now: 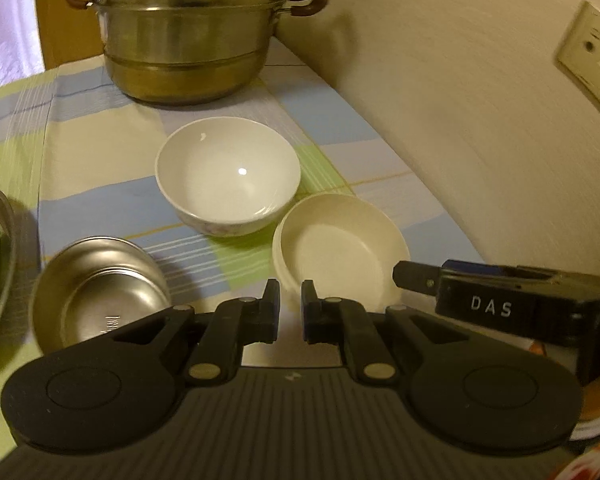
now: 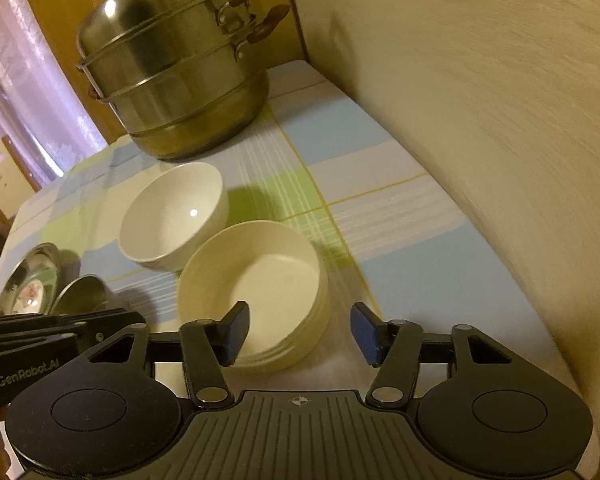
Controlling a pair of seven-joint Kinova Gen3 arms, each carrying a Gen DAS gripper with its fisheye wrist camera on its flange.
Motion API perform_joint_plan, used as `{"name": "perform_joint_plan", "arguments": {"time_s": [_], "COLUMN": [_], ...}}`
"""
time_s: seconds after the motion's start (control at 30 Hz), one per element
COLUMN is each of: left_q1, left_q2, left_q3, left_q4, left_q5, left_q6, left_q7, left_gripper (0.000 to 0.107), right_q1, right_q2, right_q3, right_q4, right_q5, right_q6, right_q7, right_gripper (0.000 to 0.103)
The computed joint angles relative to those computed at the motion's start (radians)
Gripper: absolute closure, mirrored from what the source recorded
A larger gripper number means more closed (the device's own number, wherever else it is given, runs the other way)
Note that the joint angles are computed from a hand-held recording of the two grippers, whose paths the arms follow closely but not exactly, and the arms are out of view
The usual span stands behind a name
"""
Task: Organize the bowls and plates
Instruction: 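Move the left tool to the cream bowls and close on their rim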
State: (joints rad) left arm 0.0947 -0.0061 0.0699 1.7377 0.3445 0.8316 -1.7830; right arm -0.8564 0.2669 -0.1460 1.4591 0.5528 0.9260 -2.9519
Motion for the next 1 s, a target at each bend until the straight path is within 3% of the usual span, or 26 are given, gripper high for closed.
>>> {"name": "perform_joint_plan", "arguments": {"time_s": [0.2,0.53,0.9,1.0], "left_q1": [0.046,0.134,0.167,0.178], "left_q2": [0.049,0.116,0.141,0.142], "left_q3": [0.032,0.041,0.047,0.048], "left_q4": [-0.009,-0.046,-0.060,-0.061], "left_q5": [-0.110,-0.338,-0.404,-0.429], "left_q6": [-0.070,-0.075,-0.063,-0.061], "left_q7": [0.206,0.506,0.572,0.582], "left_gripper": [0.098,0.092,0.093,0.095], "right_q1": [0.074,0.140,0.161,0.150], "right_q2": [0.005,0.015,0.020,0.026], "right_q3": [0.005,0.015,0.024,0.029], "right_q4": [0.042,0.087,0.105,0.089], "right_q5": [-0.056,-0.165,-0.243,-0.238], "right_q6": [-0.107,-0.225,-0.272,-0.249], "right_q7": [0.112,0.263,0.361,0.374], "right_gripper": [0.053,0.059,0.083,0.085]}}
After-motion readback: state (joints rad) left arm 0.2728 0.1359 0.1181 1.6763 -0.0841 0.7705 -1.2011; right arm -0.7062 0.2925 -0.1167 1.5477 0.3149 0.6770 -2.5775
